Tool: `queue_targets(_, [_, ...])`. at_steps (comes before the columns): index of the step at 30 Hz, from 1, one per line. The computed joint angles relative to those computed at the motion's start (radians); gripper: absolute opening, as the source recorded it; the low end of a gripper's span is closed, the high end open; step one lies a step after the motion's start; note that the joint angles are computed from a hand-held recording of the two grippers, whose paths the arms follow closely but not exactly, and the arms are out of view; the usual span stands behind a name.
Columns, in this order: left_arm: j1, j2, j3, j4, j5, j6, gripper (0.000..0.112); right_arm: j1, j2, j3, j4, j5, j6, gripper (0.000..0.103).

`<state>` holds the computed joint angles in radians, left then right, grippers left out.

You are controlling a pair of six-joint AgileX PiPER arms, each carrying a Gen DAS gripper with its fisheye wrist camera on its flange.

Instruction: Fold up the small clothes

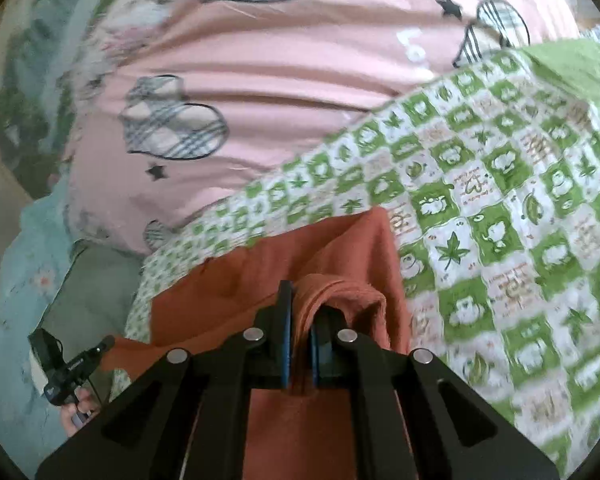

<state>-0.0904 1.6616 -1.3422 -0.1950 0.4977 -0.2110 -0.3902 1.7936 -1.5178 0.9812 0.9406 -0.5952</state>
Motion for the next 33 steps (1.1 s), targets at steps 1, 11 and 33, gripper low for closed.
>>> queue_targets(1, [0.003, 0.024, -0.015, -0.001, -0.002, 0.003, 0.004, 0.016, 0.033, -0.026, -0.025, -0.016, 0.026, 0.008])
queue_targets(11, [0.024, 0.212, -0.109, 0.028, 0.017, -0.034, 0.010, 0.051, 0.162, -0.114, -0.107, -0.006, 0.125, 0.010])
queue_targets(33, [-0.204, 0.349, -0.353, 0.192, 0.198, -0.030, 0.023, 0.261, 0.111, -0.121, -0.482, -0.114, 0.099, 0.037])
